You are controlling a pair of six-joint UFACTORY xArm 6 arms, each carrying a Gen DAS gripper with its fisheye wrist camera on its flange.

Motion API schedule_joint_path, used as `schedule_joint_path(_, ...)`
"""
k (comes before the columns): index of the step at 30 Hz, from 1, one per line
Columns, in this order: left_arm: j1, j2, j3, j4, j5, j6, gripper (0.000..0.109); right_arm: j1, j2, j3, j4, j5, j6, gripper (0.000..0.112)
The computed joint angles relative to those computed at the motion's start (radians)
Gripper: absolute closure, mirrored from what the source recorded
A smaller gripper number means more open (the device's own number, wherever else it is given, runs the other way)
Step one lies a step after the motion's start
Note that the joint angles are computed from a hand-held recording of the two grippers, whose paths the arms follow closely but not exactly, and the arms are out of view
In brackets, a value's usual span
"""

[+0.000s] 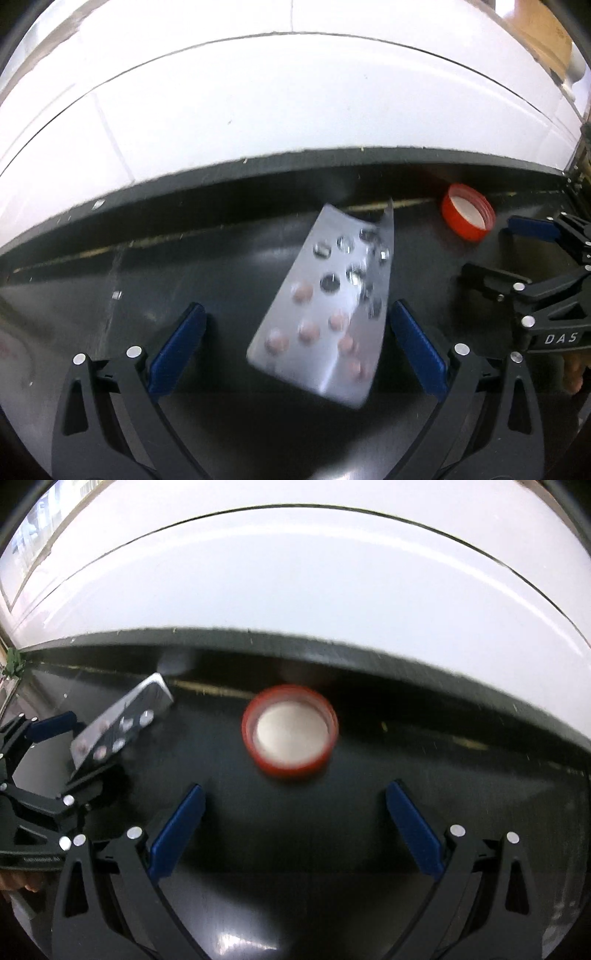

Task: Collect trash
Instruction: 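Grasp pill blister pack with left tool while right tool grasps red bottle cap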

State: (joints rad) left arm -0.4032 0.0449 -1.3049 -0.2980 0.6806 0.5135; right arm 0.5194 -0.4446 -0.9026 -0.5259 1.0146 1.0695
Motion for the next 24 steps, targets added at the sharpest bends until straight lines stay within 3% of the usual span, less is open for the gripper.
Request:
schedule_joint_path(4, -0.007, 0.015, -0.020, -0.007, 0.001, 0.012, 0.017, -0.020, 0.010, -0.003, -0.016, -0.037, -0.018, 0.029)
schedule_joint_path(7, -0.015, 0.005, -0.010, -0.034, -0.020, 0.046, 0.047, -0.031, 0.009, -0.010, -0.016, -0.043, -0.024, 0.063)
schedule_joint_path(8, -0.016, -0.001, -0.006, -0.040, -0.020, 0.053, 0.062, -0.032, 0.012, -0.017, -0.005, -0.038, -0.030, 0.063)
schedule_joint_path(12, -0.032, 0.003, -0.026, -0.024, 0.008, 0.008, 0.068, -0.020, -0.004, -0.012, -0.002, -0.016, -0.016, 0.063)
schedule_joint_path(14, -0.026, -0.021, -0.012, -0.034, 0.036, -0.009, 0.068, 0.030, -0.032, -0.006, -0.022, 0.029, 0.027, 0.063)
schedule_joint_path(18, -0.028, -0.136, 0.103, -0.015, 0.004, -0.015, 0.068, 0.175, -0.076, -0.027, -0.076, 0.149, 0.119, 0.063)
schedule_joint_path(24, -0.030, -0.472, 0.376, 0.013, 0.006, -0.012, 0.068, 0.503, -0.087, -0.113, -0.143, 0.394, 0.324, 0.063)
